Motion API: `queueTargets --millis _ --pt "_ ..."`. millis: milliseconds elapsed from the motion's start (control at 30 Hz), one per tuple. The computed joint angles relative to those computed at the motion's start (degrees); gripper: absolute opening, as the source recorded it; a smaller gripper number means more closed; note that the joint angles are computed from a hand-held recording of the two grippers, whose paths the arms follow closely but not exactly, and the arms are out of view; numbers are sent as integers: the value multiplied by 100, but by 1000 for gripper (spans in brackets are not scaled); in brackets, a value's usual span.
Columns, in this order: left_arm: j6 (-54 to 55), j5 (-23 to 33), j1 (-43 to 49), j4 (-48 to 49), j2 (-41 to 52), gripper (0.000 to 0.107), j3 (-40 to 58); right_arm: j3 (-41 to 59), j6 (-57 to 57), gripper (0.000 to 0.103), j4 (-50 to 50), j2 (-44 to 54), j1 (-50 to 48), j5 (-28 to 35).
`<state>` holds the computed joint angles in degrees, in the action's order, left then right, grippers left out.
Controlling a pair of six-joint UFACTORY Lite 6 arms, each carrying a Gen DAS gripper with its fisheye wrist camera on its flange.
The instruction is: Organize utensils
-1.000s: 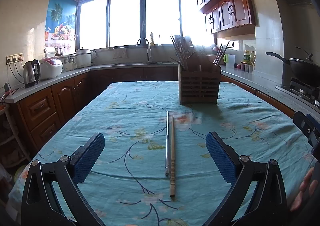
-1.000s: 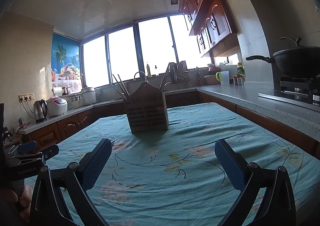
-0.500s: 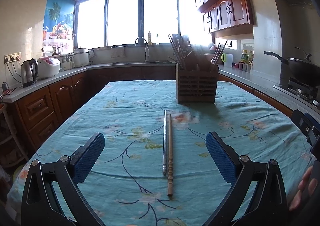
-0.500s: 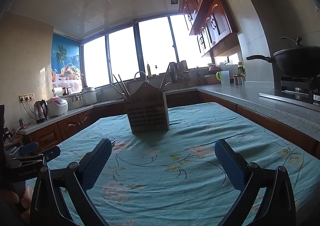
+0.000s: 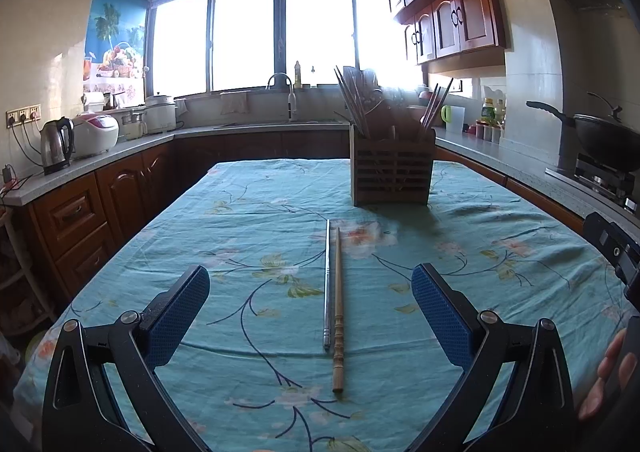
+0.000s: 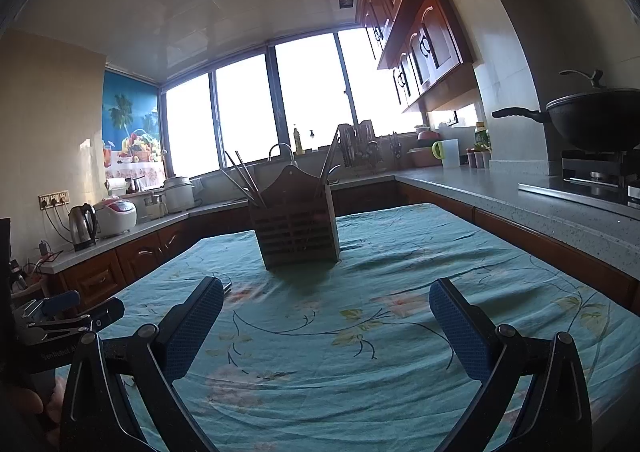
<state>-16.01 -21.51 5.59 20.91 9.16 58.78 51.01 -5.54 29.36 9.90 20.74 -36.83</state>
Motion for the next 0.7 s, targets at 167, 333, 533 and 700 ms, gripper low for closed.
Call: queueTargets --millis 167,333,533,700 --pt "-136 53 -6 117 75 103 91 41 -26 103 66 -4 28 42" --pt "-392 91 37 369 136 103 185 82 -41 103 73 16 25 97" --pt "-905 242 52 859 221 103 375 334 -133 103 145 123 -16 314" --pt "-1968 426 92 1882 326 103 642 522 -345 103 329 191 24 445"
